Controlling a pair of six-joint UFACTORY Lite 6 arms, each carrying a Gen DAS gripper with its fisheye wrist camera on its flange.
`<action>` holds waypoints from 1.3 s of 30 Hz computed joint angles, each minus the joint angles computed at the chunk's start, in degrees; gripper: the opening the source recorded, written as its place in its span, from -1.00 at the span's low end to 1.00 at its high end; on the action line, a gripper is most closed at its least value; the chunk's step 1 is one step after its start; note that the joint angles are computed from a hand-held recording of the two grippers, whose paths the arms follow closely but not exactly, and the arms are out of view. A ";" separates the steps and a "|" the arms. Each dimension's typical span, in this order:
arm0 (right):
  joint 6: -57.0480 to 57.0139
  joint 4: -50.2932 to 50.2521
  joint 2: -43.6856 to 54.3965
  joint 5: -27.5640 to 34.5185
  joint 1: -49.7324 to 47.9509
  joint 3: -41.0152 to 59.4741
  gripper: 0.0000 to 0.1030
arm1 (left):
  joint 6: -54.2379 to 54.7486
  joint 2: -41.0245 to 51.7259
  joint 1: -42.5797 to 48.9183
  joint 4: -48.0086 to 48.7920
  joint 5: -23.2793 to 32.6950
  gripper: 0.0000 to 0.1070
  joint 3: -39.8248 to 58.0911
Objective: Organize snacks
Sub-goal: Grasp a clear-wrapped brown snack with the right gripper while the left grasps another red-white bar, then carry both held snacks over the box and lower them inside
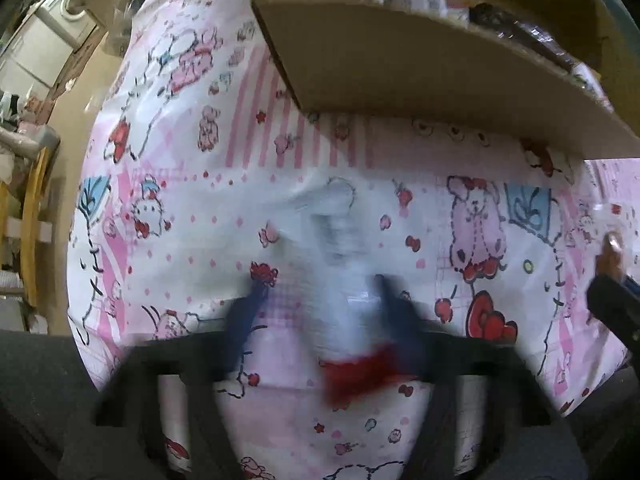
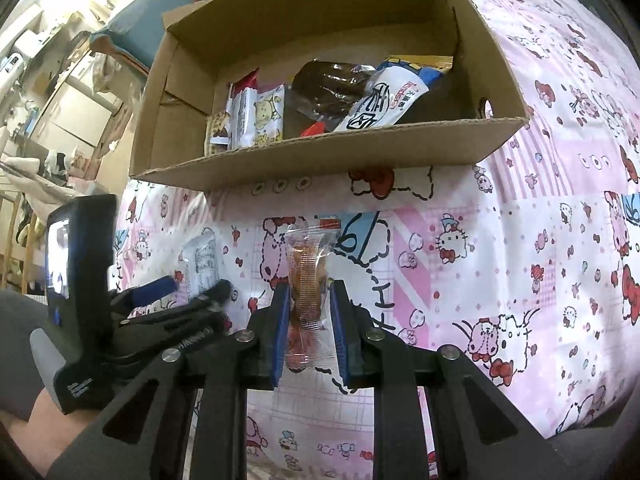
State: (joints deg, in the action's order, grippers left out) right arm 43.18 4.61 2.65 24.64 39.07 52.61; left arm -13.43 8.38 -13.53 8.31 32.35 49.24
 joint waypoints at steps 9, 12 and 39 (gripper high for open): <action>1.37 -0.95 1.91 -1.43 2.18 1.92 -0.59 | 3.73 -1.31 4.92 -3.84 2.56 -0.49 1.46; 1.77 -0.92 0.46 -1.37 2.36 1.37 -0.59 | 6.67 -3.31 7.00 -7.77 5.79 -0.48 1.41; -18.93 12.17 -9.93 -0.87 -19.02 6.91 -0.59 | 22.68 5.53 11.34 -21.08 18.73 -0.48 42.58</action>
